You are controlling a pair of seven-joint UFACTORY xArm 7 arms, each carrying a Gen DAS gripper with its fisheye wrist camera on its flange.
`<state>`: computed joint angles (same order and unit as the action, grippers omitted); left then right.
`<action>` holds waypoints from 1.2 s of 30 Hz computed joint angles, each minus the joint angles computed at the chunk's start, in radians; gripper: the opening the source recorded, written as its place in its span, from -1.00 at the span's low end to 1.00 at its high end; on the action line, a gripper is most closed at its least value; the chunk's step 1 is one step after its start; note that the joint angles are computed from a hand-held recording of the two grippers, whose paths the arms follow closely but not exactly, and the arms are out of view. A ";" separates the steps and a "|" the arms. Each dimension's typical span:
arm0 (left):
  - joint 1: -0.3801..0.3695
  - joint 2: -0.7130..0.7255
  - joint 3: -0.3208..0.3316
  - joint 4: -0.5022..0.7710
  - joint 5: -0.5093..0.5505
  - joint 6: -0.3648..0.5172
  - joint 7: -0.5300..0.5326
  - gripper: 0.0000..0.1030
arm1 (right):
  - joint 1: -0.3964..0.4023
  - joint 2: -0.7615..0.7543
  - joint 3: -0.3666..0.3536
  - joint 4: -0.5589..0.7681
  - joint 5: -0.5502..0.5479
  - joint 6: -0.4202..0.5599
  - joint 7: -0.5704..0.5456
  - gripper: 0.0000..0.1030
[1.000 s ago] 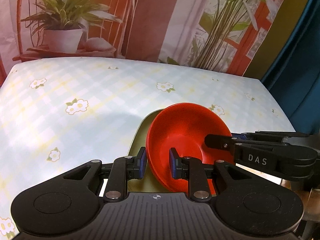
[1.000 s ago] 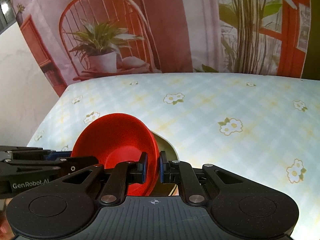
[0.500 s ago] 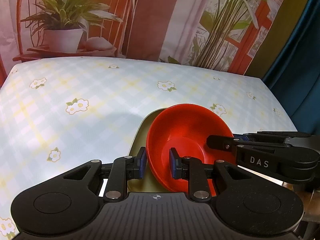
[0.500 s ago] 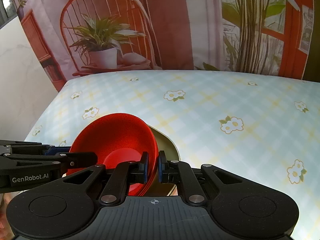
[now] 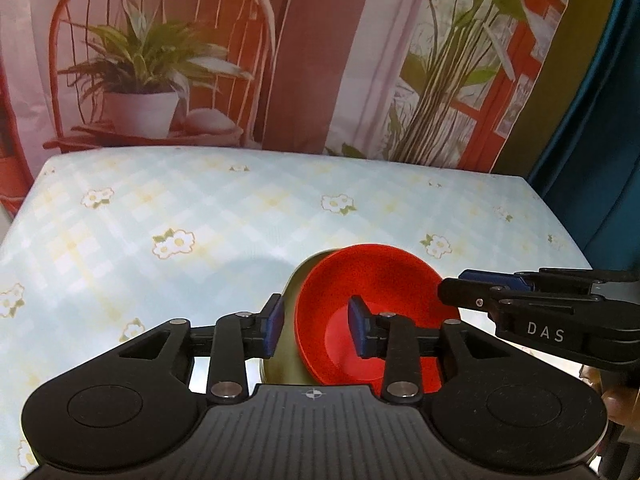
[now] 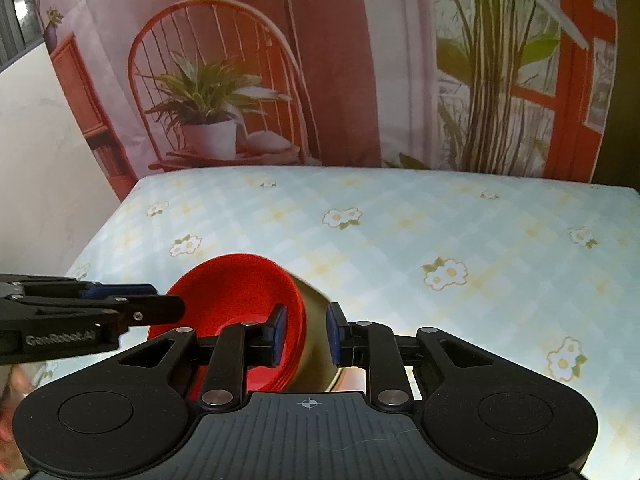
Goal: Organize plates and bowls
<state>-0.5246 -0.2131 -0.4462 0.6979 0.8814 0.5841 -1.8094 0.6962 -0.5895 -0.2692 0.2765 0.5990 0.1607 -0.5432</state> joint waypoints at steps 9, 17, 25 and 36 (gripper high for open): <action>-0.037 -0.035 -0.049 0.051 -0.010 0.148 0.033 0.20 | -0.087 -0.101 0.068 -0.044 -0.077 0.021 0.055 -0.35; -0.077 -0.078 -0.116 0.110 0.013 0.318 0.015 0.75 | -0.165 -0.261 0.118 -0.089 -0.174 0.074 0.144 0.12; -0.132 -0.084 -0.192 0.205 0.035 0.514 0.031 1.00 | -0.253 -0.529 0.170 -0.135 -0.269 0.188 0.229 0.94; -0.259 0.058 -0.307 0.444 0.099 0.938 -0.016 1.00 | -0.337 -0.927 0.192 -0.137 -0.330 0.467 0.306 0.99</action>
